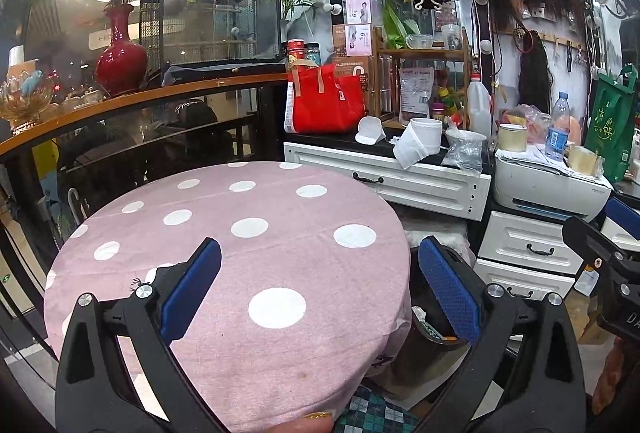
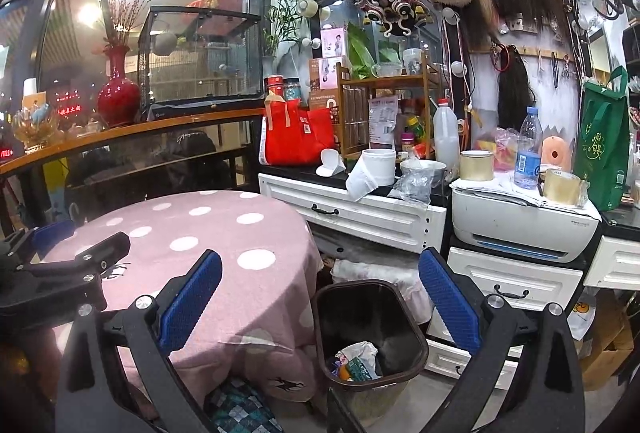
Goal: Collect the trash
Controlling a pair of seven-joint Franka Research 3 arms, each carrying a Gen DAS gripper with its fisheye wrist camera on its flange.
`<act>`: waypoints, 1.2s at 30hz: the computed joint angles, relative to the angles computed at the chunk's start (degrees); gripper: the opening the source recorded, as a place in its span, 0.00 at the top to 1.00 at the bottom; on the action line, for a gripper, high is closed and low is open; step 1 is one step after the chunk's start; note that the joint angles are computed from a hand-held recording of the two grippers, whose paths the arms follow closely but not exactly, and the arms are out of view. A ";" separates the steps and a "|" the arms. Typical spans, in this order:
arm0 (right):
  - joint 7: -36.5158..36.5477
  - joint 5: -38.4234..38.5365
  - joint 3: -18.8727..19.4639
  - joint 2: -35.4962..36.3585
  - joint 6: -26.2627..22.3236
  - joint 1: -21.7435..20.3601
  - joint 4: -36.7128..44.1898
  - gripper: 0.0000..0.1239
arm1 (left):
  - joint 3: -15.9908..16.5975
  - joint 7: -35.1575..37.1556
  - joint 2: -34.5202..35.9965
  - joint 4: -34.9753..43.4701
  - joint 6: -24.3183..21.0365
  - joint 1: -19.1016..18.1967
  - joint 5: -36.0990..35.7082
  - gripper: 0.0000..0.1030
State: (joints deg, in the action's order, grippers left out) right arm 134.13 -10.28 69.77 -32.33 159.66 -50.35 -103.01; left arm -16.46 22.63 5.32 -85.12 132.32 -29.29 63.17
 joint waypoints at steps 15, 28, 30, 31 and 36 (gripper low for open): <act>0.46 0.02 0.21 -0.34 -0.56 0.07 0.24 0.21 | -0.13 -0.09 -0.29 -0.28 -0.11 0.02 0.52 0.06; -0.01 0.96 0.52 -0.77 -0.77 -0.36 0.39 0.21 | -0.21 0.49 -0.26 -0.35 0.06 0.12 -0.13 0.06; -0.06 1.10 0.55 -0.84 -0.76 -0.42 0.41 0.21 | -0.20 0.48 -0.26 -0.34 0.00 0.08 -0.11 0.06; -0.12 1.17 0.55 -0.87 -0.80 -0.42 0.42 0.21 | -0.19 0.52 -0.35 -0.45 0.03 0.09 -0.15 0.06; -0.31 1.42 0.54 -0.99 -0.74 -0.51 0.40 0.21 | -0.18 0.42 -0.24 -0.31 -0.11 0.00 0.01 0.06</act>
State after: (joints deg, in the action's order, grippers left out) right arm 133.82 -8.86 70.31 -33.32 158.92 -50.86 -102.61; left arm -16.64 23.04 5.07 -85.43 132.21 -29.29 63.19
